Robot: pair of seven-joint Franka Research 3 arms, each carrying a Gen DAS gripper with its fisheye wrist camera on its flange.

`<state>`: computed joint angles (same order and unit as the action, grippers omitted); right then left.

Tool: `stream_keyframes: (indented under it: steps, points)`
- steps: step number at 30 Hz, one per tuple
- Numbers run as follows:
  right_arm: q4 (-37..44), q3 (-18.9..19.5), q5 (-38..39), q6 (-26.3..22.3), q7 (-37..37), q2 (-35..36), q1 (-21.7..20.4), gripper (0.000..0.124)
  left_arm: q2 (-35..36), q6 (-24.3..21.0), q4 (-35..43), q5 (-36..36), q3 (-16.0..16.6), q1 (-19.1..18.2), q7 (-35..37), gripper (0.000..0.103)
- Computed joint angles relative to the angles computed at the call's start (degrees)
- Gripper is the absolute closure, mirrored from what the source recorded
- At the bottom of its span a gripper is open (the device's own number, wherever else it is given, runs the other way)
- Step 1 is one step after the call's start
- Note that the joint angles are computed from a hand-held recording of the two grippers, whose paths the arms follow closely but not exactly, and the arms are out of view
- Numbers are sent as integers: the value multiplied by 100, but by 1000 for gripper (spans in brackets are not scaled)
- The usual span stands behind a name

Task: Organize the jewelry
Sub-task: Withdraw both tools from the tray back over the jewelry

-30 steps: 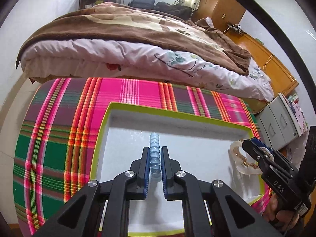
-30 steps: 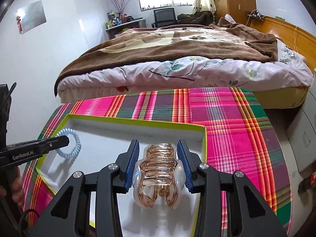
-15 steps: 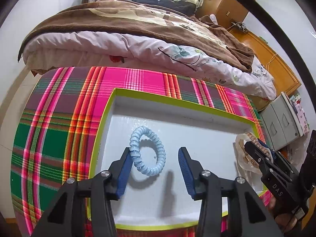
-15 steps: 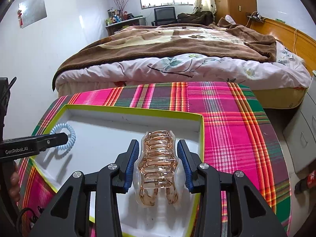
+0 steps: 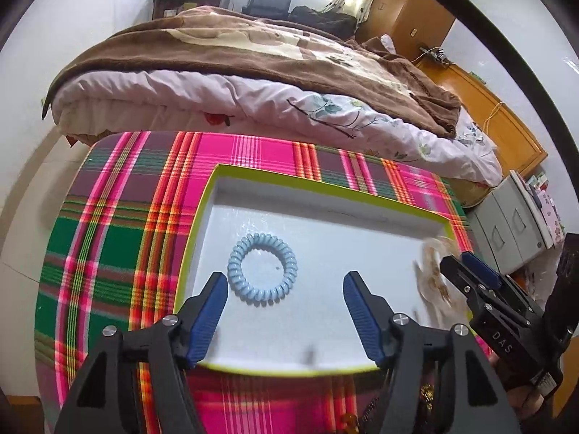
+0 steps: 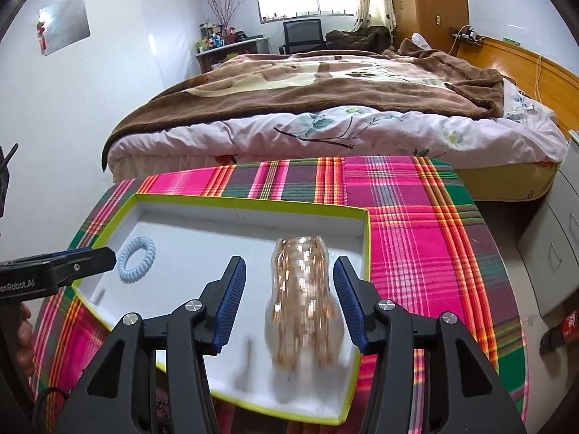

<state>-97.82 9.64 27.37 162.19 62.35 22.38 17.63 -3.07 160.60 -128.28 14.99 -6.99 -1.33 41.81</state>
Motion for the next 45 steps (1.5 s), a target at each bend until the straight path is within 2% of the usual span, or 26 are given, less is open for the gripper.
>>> stream_keyframes:
  steps: [5, 13, 19, 25, 28, 33, 36, 38, 41, 45]
  points:
    - [-532, 283, 642, 184, -505, -455, -233, 72, -407, -104, -295, 703, -153, 29, -673, 37]
    - [-1325, 331, 1643, 399, -1338, -1177, -207, 72, -1137, -456, -842, 1341, -459, 4, -1492, 37]
    - [-1792, 185, 2523, 399, -1960, -1633, -53, 72, -1626, -724, -1197, 1609, -678, -78, -1918, 37]
    - [-2287, -46, 2973, 429, -2304, -2021, 157, 72, -2018, -960, -1496, 1758, -825, -201, -2199, 37]
    - [-2582, -150, 3193, 482, -2550, -2220, 238, 72, -2226, -900, -1735, 1786, -858, -290, -2307, 37]
    - [-3102, -308, 2827, 677, -2440, -2440, 331, 72, -2610, -590, -2268, 1751, -876, -354, -2502, 37]
    - [-3244, -383, 2850, 486, -2518, -2504, 359, 72, -2807, -420, -2558, 1636, -870, -386, -2584, 37]
    - [-3360, -374, 2525, 521, -2325, -2521, 370, 72, -2925, -313, -2739, 1551, -863, -394, -2624, 37]
    - [-3381, -394, 2574, 418, -2501, -2534, 431, 72, -3076, -329, -2932, 1403, -879, -404, -2671, 37]
    - [-3378, -346, 2160, 685, -2241, -2482, 462, 72, -3212, -301, -3125, 1275, -878, -404, -2686, 37]
